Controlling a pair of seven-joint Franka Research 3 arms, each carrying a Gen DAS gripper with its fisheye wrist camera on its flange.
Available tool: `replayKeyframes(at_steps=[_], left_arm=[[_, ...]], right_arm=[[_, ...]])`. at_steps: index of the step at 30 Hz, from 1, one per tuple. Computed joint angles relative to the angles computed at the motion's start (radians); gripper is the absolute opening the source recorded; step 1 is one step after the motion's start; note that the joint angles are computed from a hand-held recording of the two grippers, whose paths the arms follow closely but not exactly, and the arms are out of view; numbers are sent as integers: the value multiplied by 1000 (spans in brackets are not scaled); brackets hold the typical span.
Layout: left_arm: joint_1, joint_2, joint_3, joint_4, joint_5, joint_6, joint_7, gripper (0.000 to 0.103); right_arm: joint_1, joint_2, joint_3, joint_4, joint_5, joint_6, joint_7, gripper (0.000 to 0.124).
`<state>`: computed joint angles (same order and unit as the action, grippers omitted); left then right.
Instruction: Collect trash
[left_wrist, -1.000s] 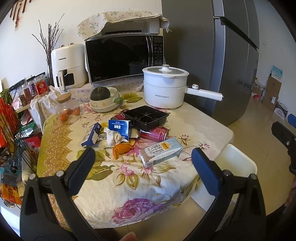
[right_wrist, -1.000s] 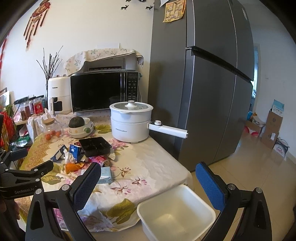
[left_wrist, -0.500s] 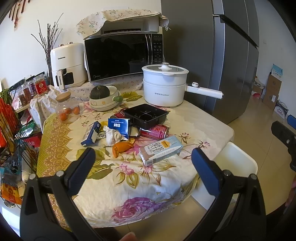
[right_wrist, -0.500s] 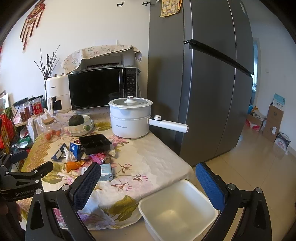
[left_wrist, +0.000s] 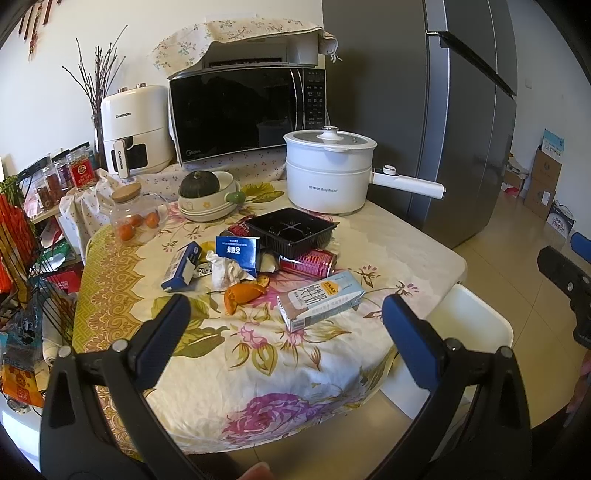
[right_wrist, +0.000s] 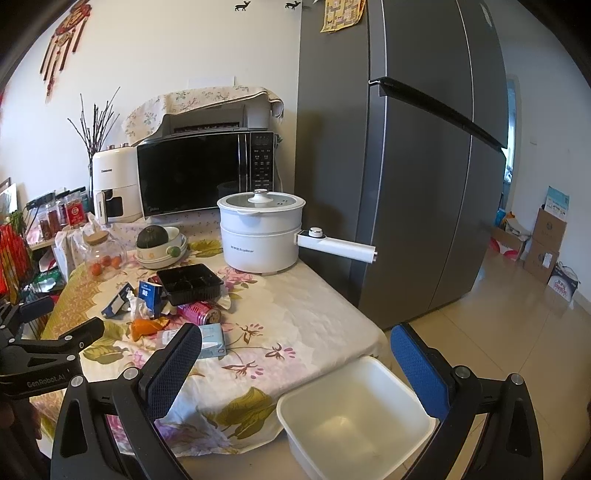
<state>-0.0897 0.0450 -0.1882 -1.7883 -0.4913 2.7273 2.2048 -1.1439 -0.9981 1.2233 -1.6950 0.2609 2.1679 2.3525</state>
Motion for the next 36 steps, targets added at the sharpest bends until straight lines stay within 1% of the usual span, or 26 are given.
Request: replayKeyframes(at_steps=[36], left_arm=[[-1, 0, 0, -5, -1, 0, 2, 103]], right_arm=[[-8, -12, 0, 7, 16, -10, -12, 103]])
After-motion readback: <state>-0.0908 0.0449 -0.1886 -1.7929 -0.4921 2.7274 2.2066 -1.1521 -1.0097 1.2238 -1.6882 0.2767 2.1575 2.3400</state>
